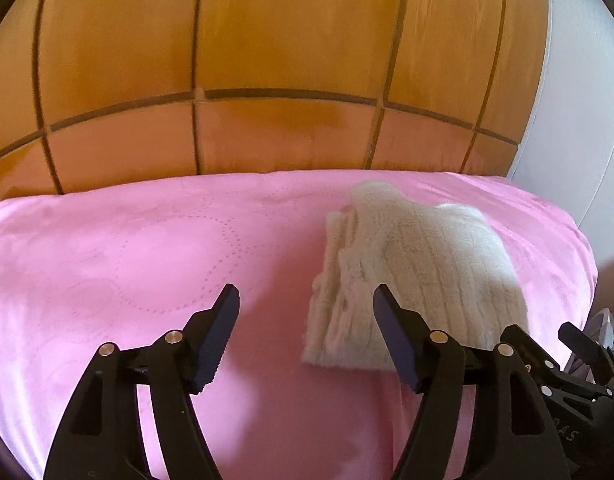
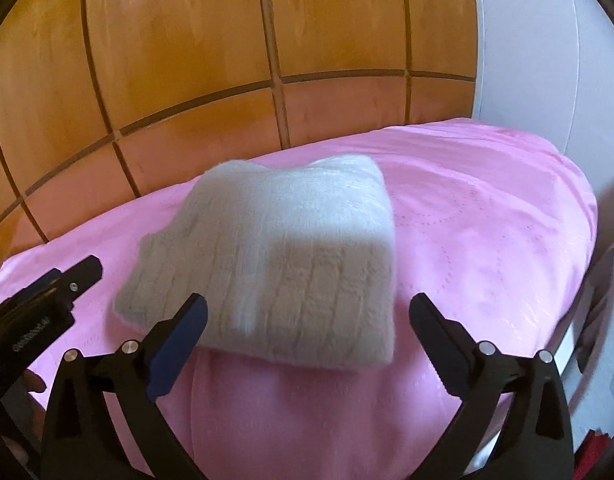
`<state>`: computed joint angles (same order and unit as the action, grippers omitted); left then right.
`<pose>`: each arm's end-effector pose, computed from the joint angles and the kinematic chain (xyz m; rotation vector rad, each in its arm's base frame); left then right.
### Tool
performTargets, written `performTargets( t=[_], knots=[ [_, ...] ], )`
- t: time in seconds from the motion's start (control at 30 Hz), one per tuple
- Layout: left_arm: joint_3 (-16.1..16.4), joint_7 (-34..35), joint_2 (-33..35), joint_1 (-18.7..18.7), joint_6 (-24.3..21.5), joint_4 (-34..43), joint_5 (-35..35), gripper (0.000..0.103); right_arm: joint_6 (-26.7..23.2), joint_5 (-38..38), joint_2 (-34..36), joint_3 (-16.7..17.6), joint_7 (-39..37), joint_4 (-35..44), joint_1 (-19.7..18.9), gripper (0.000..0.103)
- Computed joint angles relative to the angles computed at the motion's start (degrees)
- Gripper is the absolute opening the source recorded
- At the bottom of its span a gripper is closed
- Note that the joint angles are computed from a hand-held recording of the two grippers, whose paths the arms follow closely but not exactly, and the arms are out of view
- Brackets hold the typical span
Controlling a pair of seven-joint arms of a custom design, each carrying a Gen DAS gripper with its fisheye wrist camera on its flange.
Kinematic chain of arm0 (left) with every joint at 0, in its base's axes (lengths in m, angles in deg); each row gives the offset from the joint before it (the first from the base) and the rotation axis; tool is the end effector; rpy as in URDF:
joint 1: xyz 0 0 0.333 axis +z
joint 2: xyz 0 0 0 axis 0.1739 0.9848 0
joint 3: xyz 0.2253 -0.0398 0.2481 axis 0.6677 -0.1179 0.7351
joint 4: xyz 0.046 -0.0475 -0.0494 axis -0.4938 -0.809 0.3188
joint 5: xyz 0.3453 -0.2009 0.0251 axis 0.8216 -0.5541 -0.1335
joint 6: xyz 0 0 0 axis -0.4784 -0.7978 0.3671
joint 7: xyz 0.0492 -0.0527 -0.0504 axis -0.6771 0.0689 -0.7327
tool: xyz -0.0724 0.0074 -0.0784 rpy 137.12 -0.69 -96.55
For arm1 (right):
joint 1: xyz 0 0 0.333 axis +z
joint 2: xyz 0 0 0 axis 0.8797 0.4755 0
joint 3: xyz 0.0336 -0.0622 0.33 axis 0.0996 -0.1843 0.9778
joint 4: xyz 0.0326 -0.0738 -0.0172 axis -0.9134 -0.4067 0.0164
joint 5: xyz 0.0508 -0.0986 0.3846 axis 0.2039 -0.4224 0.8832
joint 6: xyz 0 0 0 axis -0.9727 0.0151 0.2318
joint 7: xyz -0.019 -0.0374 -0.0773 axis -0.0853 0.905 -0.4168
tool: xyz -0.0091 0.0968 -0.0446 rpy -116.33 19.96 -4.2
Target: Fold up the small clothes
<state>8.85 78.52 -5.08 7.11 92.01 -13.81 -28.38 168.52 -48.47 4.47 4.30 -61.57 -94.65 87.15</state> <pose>0.7725 -0.2080 0.4821 -1.1337 2.3234 -1.2294 0.5913 0.2497 0.3752 -0.8302 2.2205 -1.1229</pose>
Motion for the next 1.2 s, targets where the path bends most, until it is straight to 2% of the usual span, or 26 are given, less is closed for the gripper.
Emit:
performTargets(
  t=[0.07,0.17,0.27,0.47,0.53,0.77,1.2],
  knots=[
    [-0.91,1.57,-1.76,1.28,1.37,-2.85,-1.48,0.075,-2.63,1.15,0.15,0.44,-0.42,0.35,0.87,0.101],
    [-2.08,4.17,-3.99,2.94,3.9,-6.74,-4.28,0.076,-4.49,2.0,0.2,0.72,-0.6,0.54,1.59,0.101],
    [-2.04,5.34,-5.43,3.64,3.71,-8.8,-5.74,0.08,-7.62,2.21,0.34,0.97,0.31,0.88,2.66,0.101],
    [-1.02,6.14,-6.9,3.27,4.85,-11.24,-7.03,0.082,-11.83,2.32,1.06,1.32,0.16,2.06,3.94,0.101],
    [-1.03,6.66,-7.39,3.23,5.7,-12.2,-7.29,0.087,-11.86,2.62,1.33,1.34,0.01,2.27,3.99,0.101],
    [-0.56,7.21,-8.75,3.14,6.64,-14.51,-7.47,0.087,-10.34,2.84,1.83,1.03,-0.11,2.41,3.97,0.101],
    [-0.22,7.0,-9.1,2.96,7.63,-15.27,-7.05,0.097,-9.48,2.69,2.02,0.96,-0.25,2.39,4.31,0.101]
  ],
)
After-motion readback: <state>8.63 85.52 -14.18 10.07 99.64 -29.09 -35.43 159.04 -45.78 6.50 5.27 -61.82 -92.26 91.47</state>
